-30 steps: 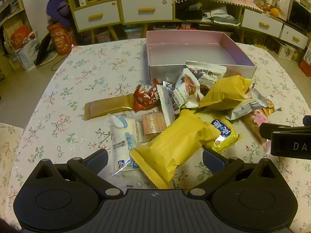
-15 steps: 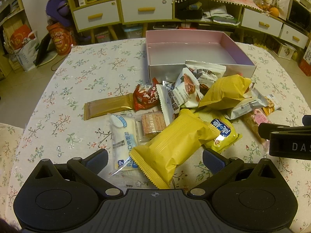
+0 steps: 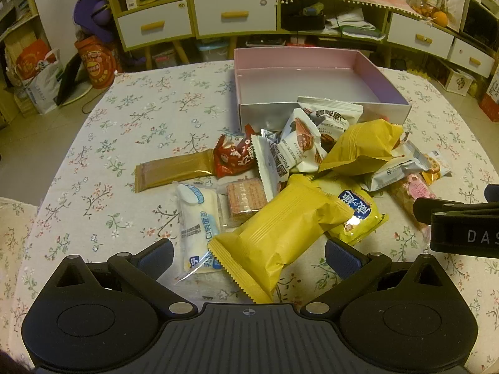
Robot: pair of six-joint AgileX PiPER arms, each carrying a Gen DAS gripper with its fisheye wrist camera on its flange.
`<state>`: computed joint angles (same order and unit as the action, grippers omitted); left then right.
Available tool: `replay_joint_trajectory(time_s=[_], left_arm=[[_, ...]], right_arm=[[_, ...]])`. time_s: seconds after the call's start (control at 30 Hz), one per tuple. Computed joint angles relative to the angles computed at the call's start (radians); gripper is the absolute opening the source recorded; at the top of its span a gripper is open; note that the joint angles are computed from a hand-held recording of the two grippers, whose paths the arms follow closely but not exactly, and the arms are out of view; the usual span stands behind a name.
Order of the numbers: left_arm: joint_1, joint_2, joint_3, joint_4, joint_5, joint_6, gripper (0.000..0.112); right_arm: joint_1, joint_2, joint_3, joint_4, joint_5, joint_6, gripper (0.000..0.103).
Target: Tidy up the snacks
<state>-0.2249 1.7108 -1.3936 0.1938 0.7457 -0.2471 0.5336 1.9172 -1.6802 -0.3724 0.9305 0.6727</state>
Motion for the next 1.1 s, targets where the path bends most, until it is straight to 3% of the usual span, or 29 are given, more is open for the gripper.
replay_joint_trajectory(time_s=[0.4,0.6,0.7,0.87,0.97,1.1], left_arm=[[0.013,0.016,-0.011,-0.014,-0.007,0.032,0.103],[0.044,0.043,-0.031,-0.016,0.016,0.122,0.103],[0.069,0.050,-0.042,-0.059,-0.006,0.222,0.103],[0.103,0.058,-0.040,-0.219,-0.100,0.442,0.103],[0.135,0.090,-0.095,-0.365,-0.007,0.583,0.102],[0.161,0.123,-0.133,-0.490,0.036,0.721,0.096]], right_arm=[[-0.006,0.010,-0.010,0.008,-0.006,-0.027,0.103],[-0.040,0.022,-0.039,0.059,-0.028,-0.159,0.103],[-0.074,0.032,-0.061,0.159,-0.029,-0.248,0.103],[-0.115,0.051,-0.103,0.282,-0.017,-0.374,0.102],[-0.119,0.076,-0.143,0.273,0.033,-0.390,0.101],[-0.145,0.111,-0.168,0.292,0.064,-0.412,0.093]])
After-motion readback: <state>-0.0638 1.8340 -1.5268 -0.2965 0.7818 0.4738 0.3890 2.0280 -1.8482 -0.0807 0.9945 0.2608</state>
